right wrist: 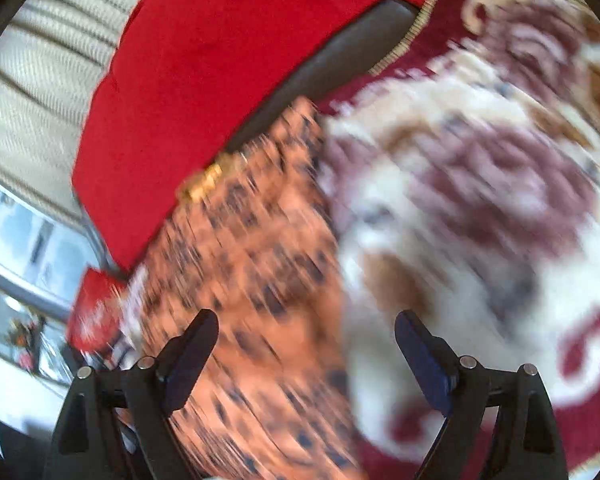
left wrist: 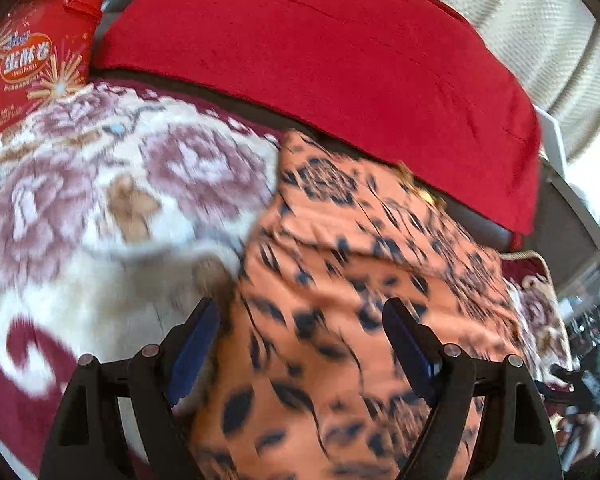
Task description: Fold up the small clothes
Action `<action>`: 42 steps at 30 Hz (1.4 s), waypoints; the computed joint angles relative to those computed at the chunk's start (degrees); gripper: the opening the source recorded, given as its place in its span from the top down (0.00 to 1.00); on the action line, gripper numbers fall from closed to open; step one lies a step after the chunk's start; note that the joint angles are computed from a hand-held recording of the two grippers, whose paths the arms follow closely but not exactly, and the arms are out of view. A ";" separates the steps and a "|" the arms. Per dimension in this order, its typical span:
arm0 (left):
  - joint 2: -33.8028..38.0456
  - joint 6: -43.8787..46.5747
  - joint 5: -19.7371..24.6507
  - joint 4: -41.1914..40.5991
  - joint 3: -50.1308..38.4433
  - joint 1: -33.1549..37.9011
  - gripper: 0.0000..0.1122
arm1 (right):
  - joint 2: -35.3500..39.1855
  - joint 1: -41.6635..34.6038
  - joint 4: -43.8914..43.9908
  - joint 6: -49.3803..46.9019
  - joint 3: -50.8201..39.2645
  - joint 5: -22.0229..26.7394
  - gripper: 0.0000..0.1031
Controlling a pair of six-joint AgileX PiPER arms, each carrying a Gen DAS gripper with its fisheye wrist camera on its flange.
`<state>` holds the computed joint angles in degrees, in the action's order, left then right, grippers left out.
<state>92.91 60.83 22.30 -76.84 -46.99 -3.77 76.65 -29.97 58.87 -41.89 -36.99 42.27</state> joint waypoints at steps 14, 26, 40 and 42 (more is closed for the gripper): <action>1.34 -14.13 -2.44 13.37 -4.70 -7.46 0.25 | 17.93 2.11 14.92 -9.27 -17.33 0.96 0.12; 4.62 2.78 -0.87 -3.39 -2.05 -0.63 0.25 | 45.34 11.48 -13.70 22.77 -58.08 0.00 0.91; 1.09 14.99 -3.35 -12.64 1.86 -0.78 0.25 | 29.91 7.18 3.59 11.85 -34.17 -8.42 0.24; 0.56 12.39 -1.46 -10.32 2.13 0.40 0.25 | 24.19 5.12 9.56 4.87 -26.39 -7.14 0.24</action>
<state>93.47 73.22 20.84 -87.16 -44.86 -3.38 100.84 -24.85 68.44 -37.01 -63.39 35.13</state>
